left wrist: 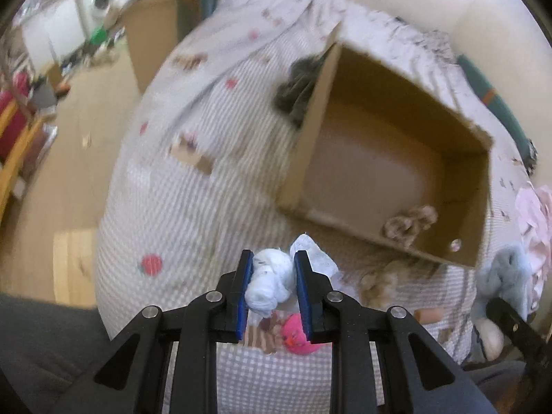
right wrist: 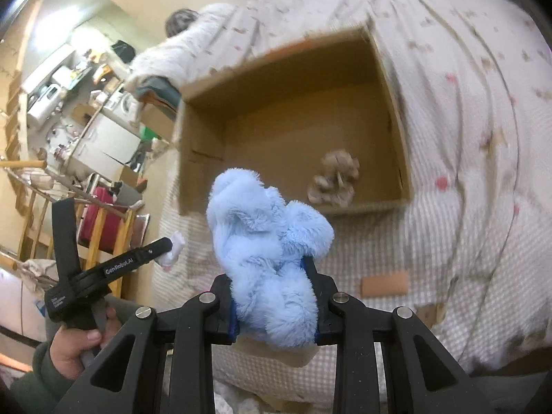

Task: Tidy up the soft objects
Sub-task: 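Carry the scrunchie and sock into the box and open both grippers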

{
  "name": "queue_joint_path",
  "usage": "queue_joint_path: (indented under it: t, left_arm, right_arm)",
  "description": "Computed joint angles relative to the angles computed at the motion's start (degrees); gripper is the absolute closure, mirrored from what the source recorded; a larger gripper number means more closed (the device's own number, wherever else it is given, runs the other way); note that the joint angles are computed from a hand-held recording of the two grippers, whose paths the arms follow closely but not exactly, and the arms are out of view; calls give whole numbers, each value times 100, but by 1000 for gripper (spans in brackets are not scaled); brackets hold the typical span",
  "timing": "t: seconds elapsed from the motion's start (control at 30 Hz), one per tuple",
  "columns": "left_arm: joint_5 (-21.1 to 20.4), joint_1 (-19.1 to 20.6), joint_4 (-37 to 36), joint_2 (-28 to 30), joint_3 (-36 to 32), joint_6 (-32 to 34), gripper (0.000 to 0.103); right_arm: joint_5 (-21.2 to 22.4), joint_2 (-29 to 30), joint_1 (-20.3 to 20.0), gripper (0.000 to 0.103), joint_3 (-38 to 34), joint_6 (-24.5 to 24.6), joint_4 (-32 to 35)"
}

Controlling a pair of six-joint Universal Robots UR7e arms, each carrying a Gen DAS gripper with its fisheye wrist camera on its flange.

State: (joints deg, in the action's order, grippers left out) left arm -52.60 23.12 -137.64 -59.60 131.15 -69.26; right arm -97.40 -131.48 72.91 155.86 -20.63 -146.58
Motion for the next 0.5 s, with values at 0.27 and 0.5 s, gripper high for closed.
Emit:
queue_joint_path:
  t: [0.27,0.5]
  left_arm:
    - [295,25,-291,269,-667,993,82]
    - [483,321,-606,720,-1265,1907,82]
  right_arm:
    - [472,435,599,72,-487,258,-323]
    - [290,1495,903,72,-841,223,-1294]
